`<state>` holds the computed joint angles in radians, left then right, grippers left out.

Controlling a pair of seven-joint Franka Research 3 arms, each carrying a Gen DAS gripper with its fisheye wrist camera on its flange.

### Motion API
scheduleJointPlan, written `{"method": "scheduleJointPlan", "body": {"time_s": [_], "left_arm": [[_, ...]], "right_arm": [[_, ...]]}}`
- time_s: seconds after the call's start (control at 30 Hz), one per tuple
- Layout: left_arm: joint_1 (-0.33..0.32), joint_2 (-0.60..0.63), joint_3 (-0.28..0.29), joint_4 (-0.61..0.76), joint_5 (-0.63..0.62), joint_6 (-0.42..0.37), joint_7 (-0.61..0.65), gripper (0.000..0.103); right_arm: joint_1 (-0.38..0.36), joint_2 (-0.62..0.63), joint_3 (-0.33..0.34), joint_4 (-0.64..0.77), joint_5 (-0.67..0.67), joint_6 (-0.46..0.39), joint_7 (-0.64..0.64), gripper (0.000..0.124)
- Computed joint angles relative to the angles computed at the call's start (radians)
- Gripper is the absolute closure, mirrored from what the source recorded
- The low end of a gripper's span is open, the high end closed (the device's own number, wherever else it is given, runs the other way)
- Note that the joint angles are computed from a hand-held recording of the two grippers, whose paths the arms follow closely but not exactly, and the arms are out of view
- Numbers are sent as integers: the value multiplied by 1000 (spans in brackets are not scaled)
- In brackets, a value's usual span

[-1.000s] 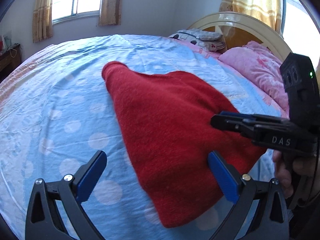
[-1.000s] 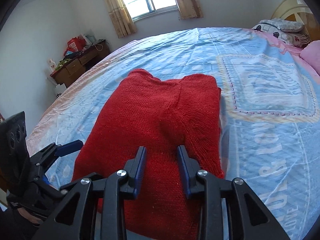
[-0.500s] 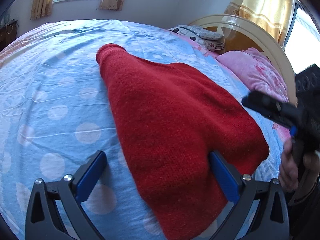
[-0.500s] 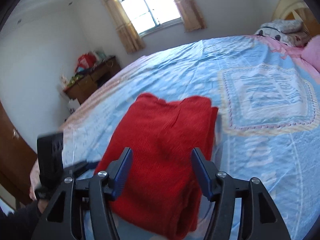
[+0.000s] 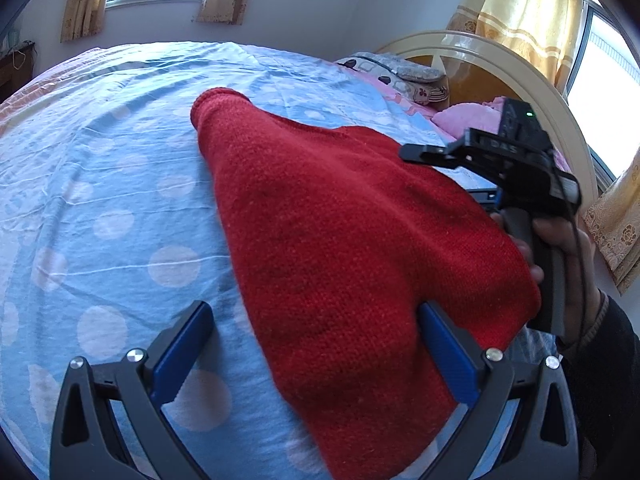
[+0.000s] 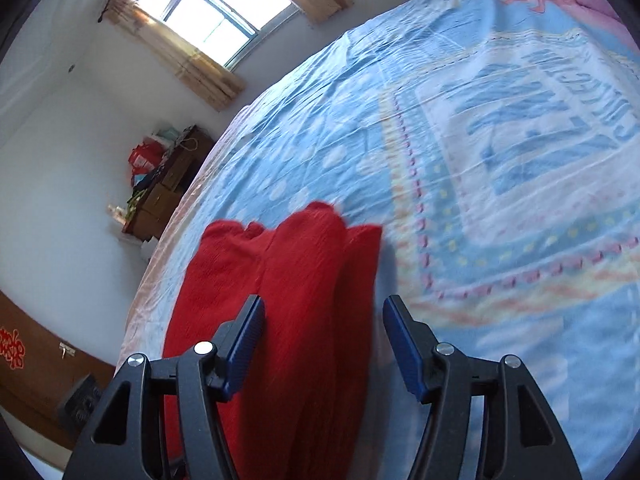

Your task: Fold small clothes

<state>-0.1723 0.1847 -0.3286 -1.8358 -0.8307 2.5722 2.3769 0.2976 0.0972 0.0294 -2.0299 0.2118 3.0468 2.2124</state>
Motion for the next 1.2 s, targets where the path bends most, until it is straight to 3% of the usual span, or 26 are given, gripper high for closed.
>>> {"method": "scheduleJointPlan", "body": {"time_s": [0.13,0.3,0.4,0.47,0.57,0.7,0.87,0.93,1.0,1.03,1.2], "left_arm": [[-2,0,0,0,8,2,-4,0],[-6,3,-1,3,25,9,-20,0],[-6,6,-3,6,30,9,-26,0],[-9,10,-2,12,45,10,-40,0],[-11,14,-3,16,70,16,-66,0],[-5,23,-8,29,83,7,-77,0],[-5,30,-7,46,123,-16,-107,0],[2,24,-11,43,110,-31,-104,7],[15,15,-19,42,65,-71,-67,25],[17,8,-16,35,50,-81,-61,27],[-6,-38,-1,-10,35,-33,-19,54]], "right_arm": [[-37,34,47,22,136,33,-131,60],[-122,78,158,87,414,29,-395,60],[-101,98,133,120,442,2,-432,60],[-69,90,98,106,410,1,-398,76],[-74,88,111,92,465,21,-430,88],[29,81,-9,73,235,16,-248,92],[74,64,-69,53,40,7,-81,95],[82,54,-82,41,-26,6,-22,96],[110,48,-117,36,-131,2,72,97],[122,45,-132,35,-188,-2,120,98],[174,15,-193,23,-476,-8,381,100]]}}
